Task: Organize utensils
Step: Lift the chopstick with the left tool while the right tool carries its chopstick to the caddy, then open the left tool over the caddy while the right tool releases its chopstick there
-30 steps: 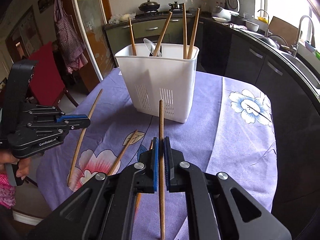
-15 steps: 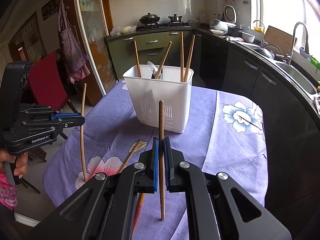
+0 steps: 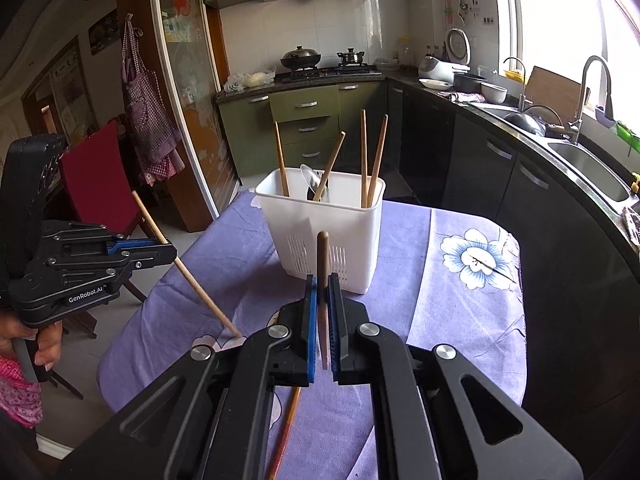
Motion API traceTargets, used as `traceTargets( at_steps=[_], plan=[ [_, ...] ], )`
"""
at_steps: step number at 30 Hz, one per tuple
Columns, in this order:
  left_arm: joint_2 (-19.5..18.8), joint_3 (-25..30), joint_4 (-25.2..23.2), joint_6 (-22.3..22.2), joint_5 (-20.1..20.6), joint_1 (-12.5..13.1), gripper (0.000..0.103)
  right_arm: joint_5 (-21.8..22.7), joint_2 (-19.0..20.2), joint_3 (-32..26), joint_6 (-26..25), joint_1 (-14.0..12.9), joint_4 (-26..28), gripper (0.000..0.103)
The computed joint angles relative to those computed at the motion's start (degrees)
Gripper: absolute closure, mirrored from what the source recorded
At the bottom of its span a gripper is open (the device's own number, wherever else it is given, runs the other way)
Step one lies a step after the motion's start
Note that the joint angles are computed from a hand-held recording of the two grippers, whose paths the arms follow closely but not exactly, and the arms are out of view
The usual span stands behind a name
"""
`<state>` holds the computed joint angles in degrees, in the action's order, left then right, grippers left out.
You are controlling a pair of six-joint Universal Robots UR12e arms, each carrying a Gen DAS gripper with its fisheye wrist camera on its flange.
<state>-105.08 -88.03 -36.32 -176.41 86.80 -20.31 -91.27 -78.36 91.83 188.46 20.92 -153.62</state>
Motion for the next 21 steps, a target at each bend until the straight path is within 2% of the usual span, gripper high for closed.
traceTargets(
  at_steps=[12, 21],
  plan=[
    [-1.1, 5.5, 0.0, 0.2, -0.2, -0.2, 0.097, -0.8, 1.0, -7.1, -1.6, -0.2, 1.9, 0.097],
    [-3.1, 12.4, 0.8, 0.2, -0.8, -0.3, 0.097, -0.4, 3.1, -14.0, -2.5, -1.1, 2.8, 0.097]
  ],
)
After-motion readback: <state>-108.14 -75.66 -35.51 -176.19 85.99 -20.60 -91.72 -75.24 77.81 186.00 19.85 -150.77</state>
